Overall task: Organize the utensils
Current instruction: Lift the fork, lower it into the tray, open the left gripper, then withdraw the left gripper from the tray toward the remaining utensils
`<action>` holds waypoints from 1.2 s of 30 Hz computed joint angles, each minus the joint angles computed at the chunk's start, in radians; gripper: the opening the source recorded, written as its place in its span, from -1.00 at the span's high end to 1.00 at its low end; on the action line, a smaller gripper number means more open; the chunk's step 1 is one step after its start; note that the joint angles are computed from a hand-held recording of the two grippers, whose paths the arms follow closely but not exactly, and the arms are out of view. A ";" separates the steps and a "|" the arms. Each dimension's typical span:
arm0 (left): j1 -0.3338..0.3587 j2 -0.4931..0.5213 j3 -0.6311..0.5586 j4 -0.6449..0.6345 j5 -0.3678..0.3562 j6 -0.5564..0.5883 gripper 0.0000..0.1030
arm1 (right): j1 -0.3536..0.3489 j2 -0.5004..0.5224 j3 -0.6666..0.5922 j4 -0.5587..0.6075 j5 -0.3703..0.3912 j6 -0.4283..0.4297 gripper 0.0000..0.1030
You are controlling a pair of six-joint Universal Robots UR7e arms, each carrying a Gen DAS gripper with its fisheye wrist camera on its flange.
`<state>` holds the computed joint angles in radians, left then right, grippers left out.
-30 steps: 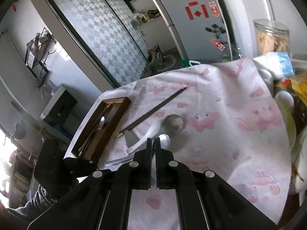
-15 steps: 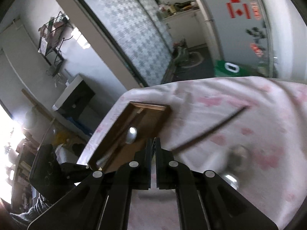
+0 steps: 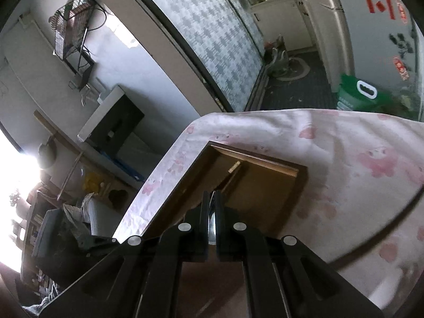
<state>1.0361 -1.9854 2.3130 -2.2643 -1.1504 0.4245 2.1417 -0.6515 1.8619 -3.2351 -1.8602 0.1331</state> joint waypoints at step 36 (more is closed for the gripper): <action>-0.014 -0.073 0.036 0.002 0.016 -0.033 -0.17 | -0.010 0.052 -0.029 0.023 -0.084 0.035 0.04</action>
<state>1.0224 -2.0579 2.3486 -2.2627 -1.1341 0.3919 2.1321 -0.5996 1.8324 -3.2120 -1.9446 0.1681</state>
